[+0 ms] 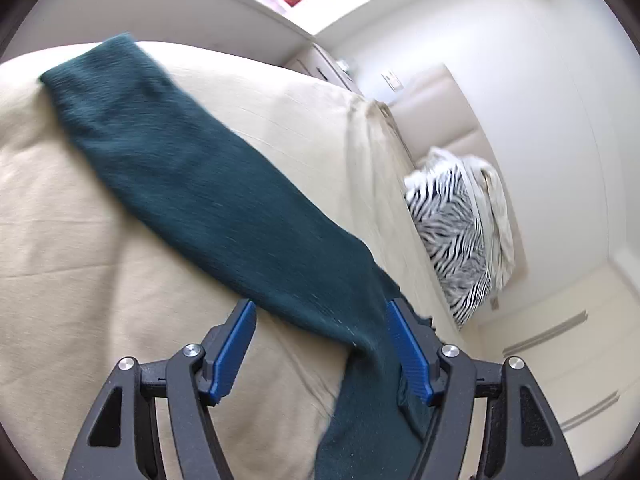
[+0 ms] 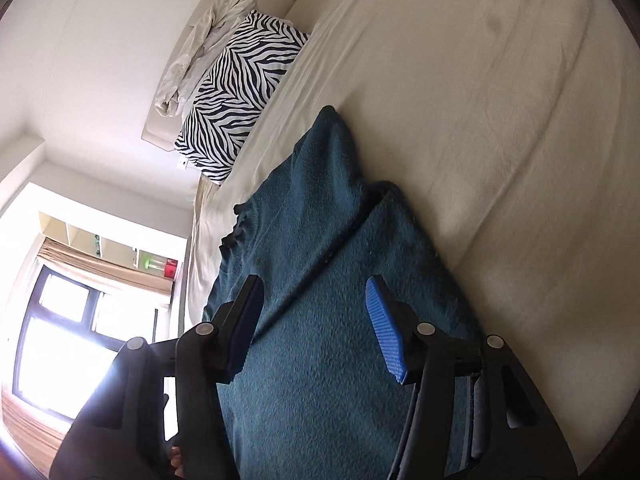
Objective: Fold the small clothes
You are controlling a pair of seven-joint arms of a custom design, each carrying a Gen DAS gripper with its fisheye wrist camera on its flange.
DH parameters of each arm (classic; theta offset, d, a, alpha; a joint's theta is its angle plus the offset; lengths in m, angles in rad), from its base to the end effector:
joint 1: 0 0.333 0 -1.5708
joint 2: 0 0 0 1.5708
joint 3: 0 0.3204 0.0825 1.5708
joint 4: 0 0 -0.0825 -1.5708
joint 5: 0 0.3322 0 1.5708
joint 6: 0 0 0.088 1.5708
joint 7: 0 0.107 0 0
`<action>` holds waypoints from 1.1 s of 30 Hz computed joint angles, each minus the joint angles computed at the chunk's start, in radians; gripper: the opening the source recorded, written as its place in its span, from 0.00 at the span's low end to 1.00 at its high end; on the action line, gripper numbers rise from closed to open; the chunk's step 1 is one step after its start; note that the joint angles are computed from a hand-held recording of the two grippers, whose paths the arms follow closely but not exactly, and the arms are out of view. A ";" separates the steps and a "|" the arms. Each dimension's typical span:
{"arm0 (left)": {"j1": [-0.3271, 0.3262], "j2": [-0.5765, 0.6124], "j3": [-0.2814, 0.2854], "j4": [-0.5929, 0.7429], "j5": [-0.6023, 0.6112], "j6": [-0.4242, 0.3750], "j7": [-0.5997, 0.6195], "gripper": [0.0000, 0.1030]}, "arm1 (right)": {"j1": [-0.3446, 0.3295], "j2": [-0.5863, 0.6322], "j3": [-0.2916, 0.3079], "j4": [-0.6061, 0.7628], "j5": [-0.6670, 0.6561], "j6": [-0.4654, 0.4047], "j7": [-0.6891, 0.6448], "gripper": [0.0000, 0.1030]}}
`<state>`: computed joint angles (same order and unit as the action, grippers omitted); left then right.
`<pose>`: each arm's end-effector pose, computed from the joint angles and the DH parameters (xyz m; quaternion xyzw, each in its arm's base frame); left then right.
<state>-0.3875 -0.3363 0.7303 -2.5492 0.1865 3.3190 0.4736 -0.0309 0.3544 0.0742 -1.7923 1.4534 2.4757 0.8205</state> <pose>0.4100 0.1574 0.5236 -0.8605 0.1022 -0.4821 0.1292 0.6281 0.0190 0.4185 -0.5044 0.6941 0.1020 0.5034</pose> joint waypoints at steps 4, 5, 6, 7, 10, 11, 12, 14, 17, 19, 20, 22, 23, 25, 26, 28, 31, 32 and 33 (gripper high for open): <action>-0.011 -0.050 0.118 -0.089 -0.040 0.106 -0.110 0.68 | 0.023 -0.064 0.011 -0.084 0.029 -0.017 -0.045 0.51; -0.027 -0.054 0.157 -0.109 -0.049 0.140 -0.148 0.68 | 0.037 -0.072 0.011 -0.094 0.030 -0.014 -0.044 0.51; -0.078 -0.057 0.228 -0.126 -0.045 0.204 -0.181 0.68 | 0.049 -0.081 0.012 -0.103 0.032 -0.014 -0.044 0.51; -0.114 -0.049 0.283 -0.134 -0.038 0.256 -0.209 0.67 | 0.059 -0.091 0.011 -0.113 0.033 -0.013 -0.047 0.51; -0.172 -0.019 0.394 -0.127 -0.014 0.317 -0.281 0.61 | 0.092 -0.121 0.010 -0.139 0.034 0.000 -0.060 0.51; -0.196 -0.005 0.432 -0.117 -0.002 0.331 -0.301 0.60 | 0.104 -0.125 0.008 -0.137 0.025 0.007 -0.053 0.51; -0.197 0.012 0.446 -0.104 0.008 0.324 -0.313 0.57 | 0.111 -0.133 0.007 -0.143 0.021 0.008 -0.054 0.51; -0.190 0.039 0.456 -0.073 0.031 0.279 -0.332 0.33 | 0.125 -0.147 0.003 -0.152 0.014 0.017 -0.055 0.51; -0.144 0.038 0.414 -0.007 0.127 0.139 -0.297 0.09 | 0.140 -0.149 -0.001 -0.140 0.001 0.023 -0.043 0.51; -0.083 0.061 0.306 0.067 0.170 0.050 -0.222 0.07 | 0.146 -0.153 -0.003 -0.140 -0.006 0.030 -0.041 0.51; -0.031 0.076 0.221 0.115 0.199 -0.010 -0.176 0.07 | 0.147 -0.150 -0.004 -0.136 -0.010 0.030 -0.041 0.51; -0.018 0.113 0.114 0.239 0.262 -0.143 -0.063 0.07 | 0.149 -0.147 -0.005 -0.133 -0.017 0.034 -0.040 0.51; -0.039 0.137 0.073 0.302 0.286 -0.206 0.001 0.07 | 0.149 -0.142 -0.005 -0.128 -0.017 0.031 -0.039 0.51; -0.120 0.208 0.027 0.430 0.277 -0.314 0.189 0.07 | 0.144 -0.136 -0.004 -0.128 -0.007 0.023 -0.042 0.51; -0.152 0.255 0.000 0.492 0.266 -0.364 0.289 0.07 | 0.145 -0.123 -0.004 -0.116 -0.010 0.024 -0.035 0.51; -0.188 0.359 -0.072 0.598 0.274 -0.455 0.459 0.09 | 0.143 -0.113 -0.002 -0.113 -0.016 0.021 -0.025 0.51; -0.193 0.506 -0.179 0.709 0.311 -0.561 0.598 0.12 | 0.140 -0.093 0.000 -0.104 -0.041 0.015 -0.001 0.51; -0.180 0.526 -0.213 0.711 0.282 -0.577 0.642 0.13 | 0.139 -0.087 0.001 -0.100 -0.053 0.014 0.005 0.51; -0.174 0.525 -0.229 0.690 0.291 -0.577 0.637 0.13 | 0.139 -0.083 0.001 -0.097 -0.068 0.013 0.011 0.51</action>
<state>-0.5616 0.1886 0.5015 -1.8589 0.4775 2.7422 1.1105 0.1079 0.2716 0.0755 -1.8888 1.3854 2.4886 0.8317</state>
